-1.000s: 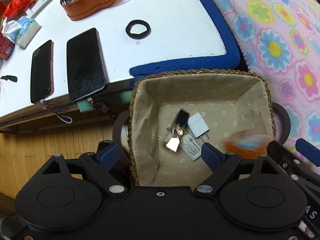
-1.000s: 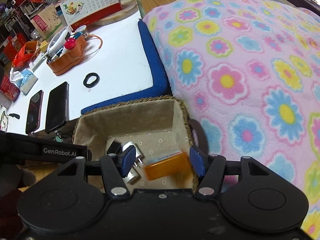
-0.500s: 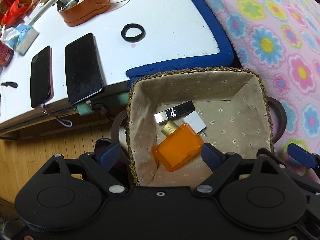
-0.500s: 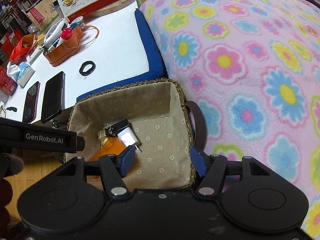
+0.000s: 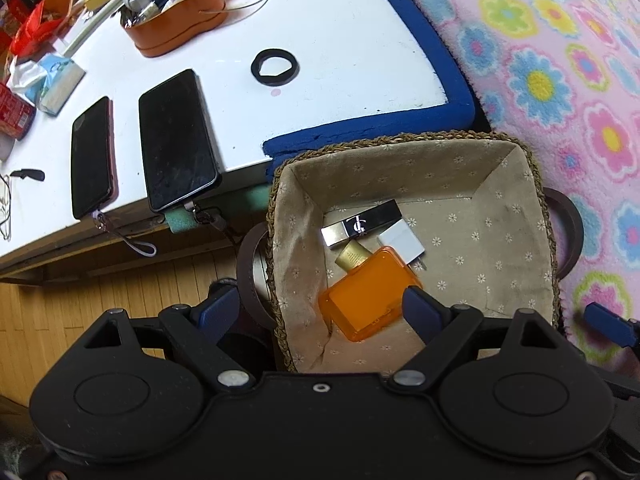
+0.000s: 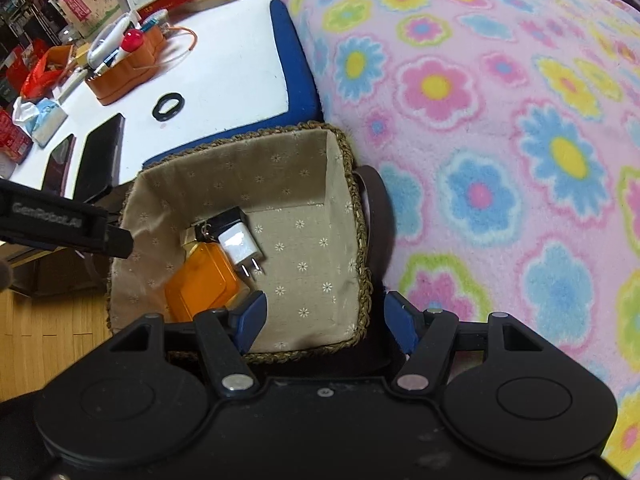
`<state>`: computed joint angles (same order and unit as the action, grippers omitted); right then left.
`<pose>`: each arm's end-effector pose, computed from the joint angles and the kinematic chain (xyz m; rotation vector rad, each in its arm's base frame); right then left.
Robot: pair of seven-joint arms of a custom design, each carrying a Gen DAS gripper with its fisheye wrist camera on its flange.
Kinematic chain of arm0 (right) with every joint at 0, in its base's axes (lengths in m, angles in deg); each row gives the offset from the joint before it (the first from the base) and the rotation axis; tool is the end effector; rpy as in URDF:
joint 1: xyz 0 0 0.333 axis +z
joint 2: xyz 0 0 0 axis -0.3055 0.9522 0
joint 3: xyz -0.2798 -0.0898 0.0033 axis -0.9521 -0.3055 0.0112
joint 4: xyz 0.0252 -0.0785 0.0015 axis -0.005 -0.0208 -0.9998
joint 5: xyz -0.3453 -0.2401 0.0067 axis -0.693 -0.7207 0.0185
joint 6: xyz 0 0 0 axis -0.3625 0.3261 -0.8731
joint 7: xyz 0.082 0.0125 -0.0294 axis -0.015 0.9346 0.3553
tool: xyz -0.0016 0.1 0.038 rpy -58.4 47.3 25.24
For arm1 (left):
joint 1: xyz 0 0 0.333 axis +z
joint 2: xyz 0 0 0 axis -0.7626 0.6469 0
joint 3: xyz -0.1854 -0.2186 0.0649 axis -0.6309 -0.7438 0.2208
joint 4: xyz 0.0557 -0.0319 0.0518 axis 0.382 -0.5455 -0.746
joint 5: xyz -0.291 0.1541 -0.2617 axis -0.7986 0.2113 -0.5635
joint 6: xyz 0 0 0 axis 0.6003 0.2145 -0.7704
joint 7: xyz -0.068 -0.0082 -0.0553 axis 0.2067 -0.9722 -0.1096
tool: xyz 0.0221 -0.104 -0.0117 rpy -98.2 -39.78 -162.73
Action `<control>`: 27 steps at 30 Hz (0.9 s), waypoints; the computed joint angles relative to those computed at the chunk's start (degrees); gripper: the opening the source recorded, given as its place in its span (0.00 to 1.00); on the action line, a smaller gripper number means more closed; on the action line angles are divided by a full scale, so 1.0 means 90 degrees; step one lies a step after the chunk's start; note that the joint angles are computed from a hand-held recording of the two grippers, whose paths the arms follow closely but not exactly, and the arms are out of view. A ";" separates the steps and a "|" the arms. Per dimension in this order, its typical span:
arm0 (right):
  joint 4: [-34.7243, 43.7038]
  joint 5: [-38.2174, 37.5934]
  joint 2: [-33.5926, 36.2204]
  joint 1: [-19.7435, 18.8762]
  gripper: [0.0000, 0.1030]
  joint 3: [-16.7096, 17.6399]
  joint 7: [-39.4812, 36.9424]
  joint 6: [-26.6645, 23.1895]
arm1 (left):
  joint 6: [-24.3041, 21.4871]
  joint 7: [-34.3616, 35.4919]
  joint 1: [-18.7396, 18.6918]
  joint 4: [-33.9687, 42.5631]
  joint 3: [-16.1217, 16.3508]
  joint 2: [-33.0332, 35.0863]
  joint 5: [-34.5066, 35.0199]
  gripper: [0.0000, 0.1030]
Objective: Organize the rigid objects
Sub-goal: 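Withdraw both tools from the basket back toward the blanket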
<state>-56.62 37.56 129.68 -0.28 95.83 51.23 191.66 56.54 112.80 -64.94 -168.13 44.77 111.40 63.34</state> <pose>0.6931 0.2961 0.2599 -2.3490 1.5118 -0.0653 0.6739 -0.2337 0.2606 -2.5158 1.5416 -0.0629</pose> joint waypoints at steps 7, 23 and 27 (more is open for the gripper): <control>-0.0616 0.0198 -0.0557 -0.0269 0.68 0.0025 -0.0251 0.0481 | -0.0125 -0.0021 -0.0162 0.0057 0.0039 -0.0135 0.0248 0.83; -0.2255 -0.1650 -0.1700 -0.0284 0.72 -0.1814 0.1955 0.2266 | -0.0817 0.0860 -0.1008 0.2419 -0.0161 0.0948 0.0591 0.84; -0.2061 -0.2697 -0.1521 -0.0071 0.74 -0.2698 0.3391 0.2254 | -0.0987 0.1220 -0.1164 0.3710 -0.0281 0.1792 0.0148 0.84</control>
<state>-75.17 13.29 115.99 -0.91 71.55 81.75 211.95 47.66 123.78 -75.42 -134.74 42.25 127.52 64.68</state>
